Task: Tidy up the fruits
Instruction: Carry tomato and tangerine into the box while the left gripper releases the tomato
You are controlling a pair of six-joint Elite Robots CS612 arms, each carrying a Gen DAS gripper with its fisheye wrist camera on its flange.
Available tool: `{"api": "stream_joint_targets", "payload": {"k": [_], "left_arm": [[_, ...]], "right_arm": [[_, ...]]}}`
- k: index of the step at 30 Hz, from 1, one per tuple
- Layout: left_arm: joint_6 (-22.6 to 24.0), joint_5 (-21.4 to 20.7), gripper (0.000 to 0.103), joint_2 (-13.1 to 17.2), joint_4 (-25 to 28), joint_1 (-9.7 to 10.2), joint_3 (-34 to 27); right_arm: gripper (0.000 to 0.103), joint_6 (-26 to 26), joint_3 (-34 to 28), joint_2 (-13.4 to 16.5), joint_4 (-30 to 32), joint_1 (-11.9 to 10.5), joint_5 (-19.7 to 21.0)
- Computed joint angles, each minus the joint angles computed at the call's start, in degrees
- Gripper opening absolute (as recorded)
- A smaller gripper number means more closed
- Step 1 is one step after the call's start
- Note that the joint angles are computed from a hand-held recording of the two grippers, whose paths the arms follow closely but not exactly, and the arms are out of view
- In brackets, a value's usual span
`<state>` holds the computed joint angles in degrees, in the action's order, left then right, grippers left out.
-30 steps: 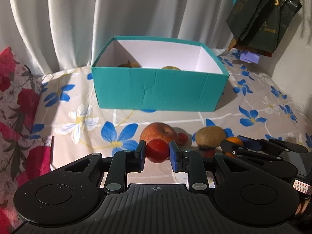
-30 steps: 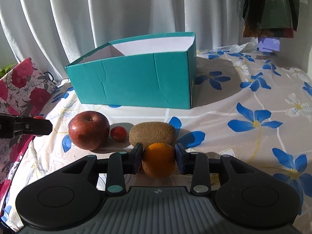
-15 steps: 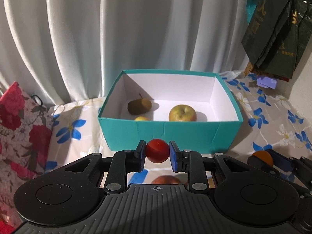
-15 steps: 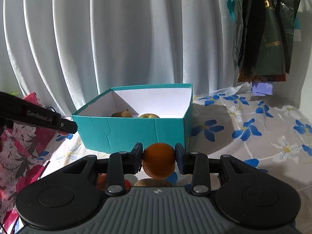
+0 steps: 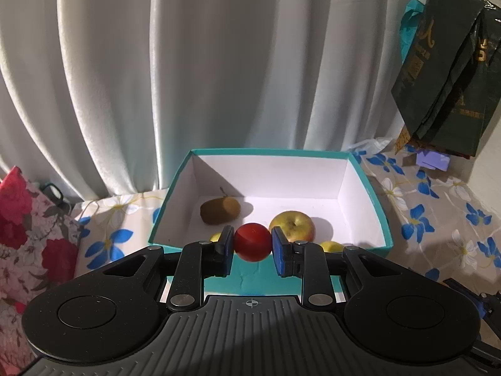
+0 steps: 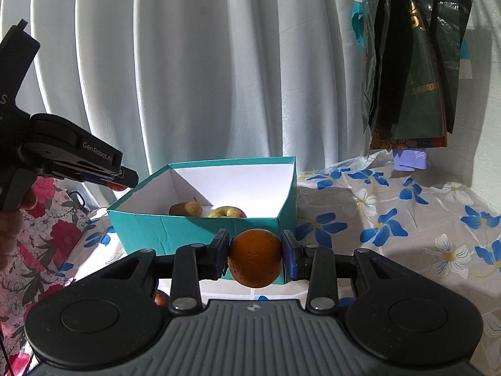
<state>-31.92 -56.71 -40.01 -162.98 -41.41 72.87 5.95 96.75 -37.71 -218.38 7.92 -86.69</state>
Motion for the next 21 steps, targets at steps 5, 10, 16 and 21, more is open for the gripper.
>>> {"api": "stream_joint_targets", "payload": {"k": [5,10,16,21], "left_arm": [[0.0,0.1,0.029,0.8,1.4,0.40,-1.5],[-0.8,0.0,0.029,2.0,3.7,1.03,-3.4],[-1.8,-0.6,0.029,3.0,5.5,1.76,-5.0],[-3.0,-1.0,0.029,3.8,6.9,2.47,-6.2]], "right_arm": [[0.035,0.2,-0.5,0.2,0.3,-0.1,0.6],[0.035,0.4,-0.8,0.2,0.4,0.0,0.6],[0.035,1.0,-0.9,0.1,0.3,0.0,-0.2],[0.035,1.2,-0.9,-0.1,-0.3,0.1,-0.7]]}}
